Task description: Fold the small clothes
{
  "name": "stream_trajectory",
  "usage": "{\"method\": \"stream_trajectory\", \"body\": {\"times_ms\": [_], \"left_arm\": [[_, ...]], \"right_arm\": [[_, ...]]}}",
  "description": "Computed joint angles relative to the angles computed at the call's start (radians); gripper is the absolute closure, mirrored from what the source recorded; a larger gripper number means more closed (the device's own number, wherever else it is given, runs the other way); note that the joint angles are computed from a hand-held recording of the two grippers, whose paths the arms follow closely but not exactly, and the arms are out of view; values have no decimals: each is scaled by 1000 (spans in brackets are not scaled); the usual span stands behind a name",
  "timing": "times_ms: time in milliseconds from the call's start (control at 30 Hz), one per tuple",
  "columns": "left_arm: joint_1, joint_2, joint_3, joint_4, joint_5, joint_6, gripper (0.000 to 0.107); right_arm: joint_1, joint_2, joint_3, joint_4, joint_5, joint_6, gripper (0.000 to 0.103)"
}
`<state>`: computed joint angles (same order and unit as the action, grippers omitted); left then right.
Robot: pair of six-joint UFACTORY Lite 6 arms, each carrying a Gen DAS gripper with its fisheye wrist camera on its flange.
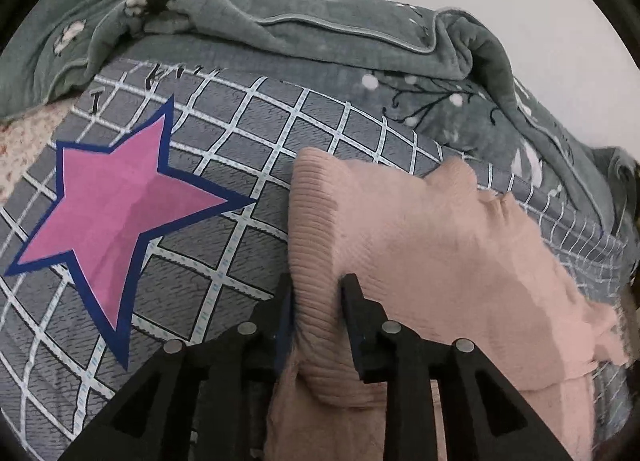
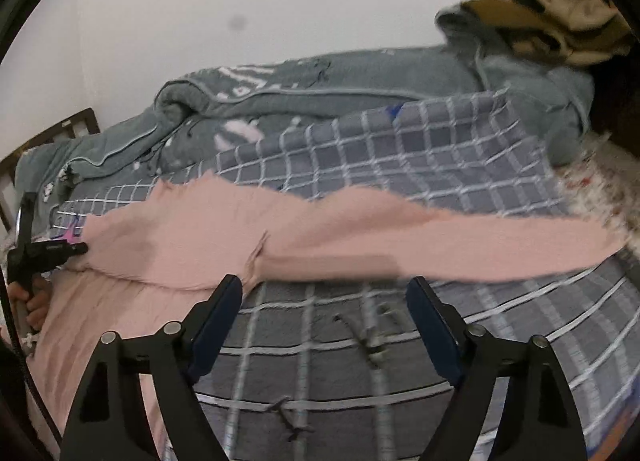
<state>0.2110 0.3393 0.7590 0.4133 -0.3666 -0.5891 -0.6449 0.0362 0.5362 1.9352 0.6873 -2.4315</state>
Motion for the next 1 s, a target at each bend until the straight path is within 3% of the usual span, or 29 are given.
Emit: {"method": "stream_trajectory", "body": {"times_ms": [67, 133, 267, 333, 433, 600, 1000], "left_arm": [[-28, -9, -6, -133, 19, 133, 70], [-51, -11, -5, -241, 32, 240, 67], [-65, -15, -13, -313, 28, 312, 62], [-61, -16, -17, -271, 19, 273, 49], [-69, -19, -26, -288, 9, 293, 44], [-74, -16, -26, -304, 10, 311, 43], [-64, -7, -19, -247, 6, 253, 41]], "right_arm": [[-25, -34, 11, -10, -29, 4, 23], [-44, -51, 56, -62, -90, 59, 31], [-177, 27, 219, -325, -11, 256, 46], [-217, 91, 289, -334, -9, 235, 61], [-259, 247, 428, -387, -54, 289, 61], [-320, 536, 704, -604, -52, 584, 61], [-355, 886, 1181, -811, 149, 1077, 61]]}}
